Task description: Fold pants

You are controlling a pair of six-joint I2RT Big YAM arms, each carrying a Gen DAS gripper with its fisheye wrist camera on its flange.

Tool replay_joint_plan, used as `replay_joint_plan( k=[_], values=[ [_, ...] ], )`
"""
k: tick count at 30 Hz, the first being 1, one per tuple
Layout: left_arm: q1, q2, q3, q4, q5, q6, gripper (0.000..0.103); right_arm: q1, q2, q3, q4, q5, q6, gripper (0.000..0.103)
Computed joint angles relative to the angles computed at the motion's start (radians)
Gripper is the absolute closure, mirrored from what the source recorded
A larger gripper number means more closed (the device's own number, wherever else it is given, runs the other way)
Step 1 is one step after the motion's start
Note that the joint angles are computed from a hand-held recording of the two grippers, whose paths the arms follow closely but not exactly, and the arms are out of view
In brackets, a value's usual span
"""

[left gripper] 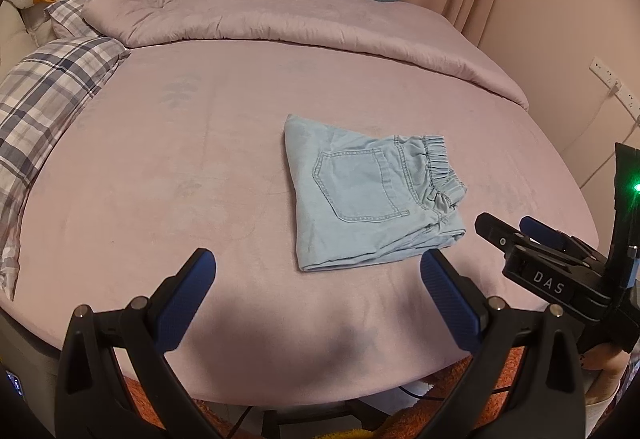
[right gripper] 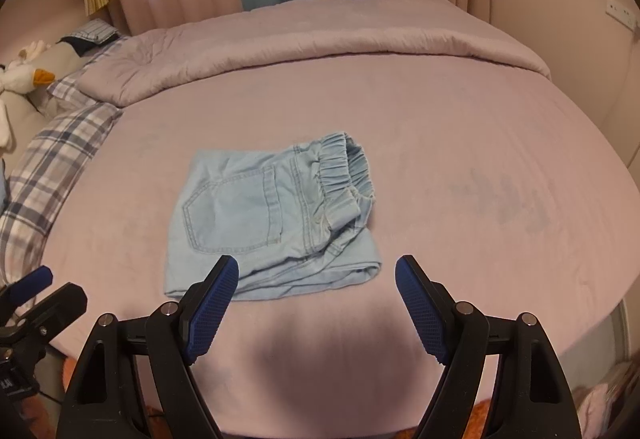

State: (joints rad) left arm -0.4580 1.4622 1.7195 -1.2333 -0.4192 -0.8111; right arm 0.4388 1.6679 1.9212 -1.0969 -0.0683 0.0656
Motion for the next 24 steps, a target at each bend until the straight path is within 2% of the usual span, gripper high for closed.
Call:
replay_joint_plan(
  k=[24],
  values=[
    [0.001,0.013,0.005,-0.014,0.018,-0.007,0.001,0.011,0.017,0.015,-0.022,0.017,0.012,0.022]
  ],
)
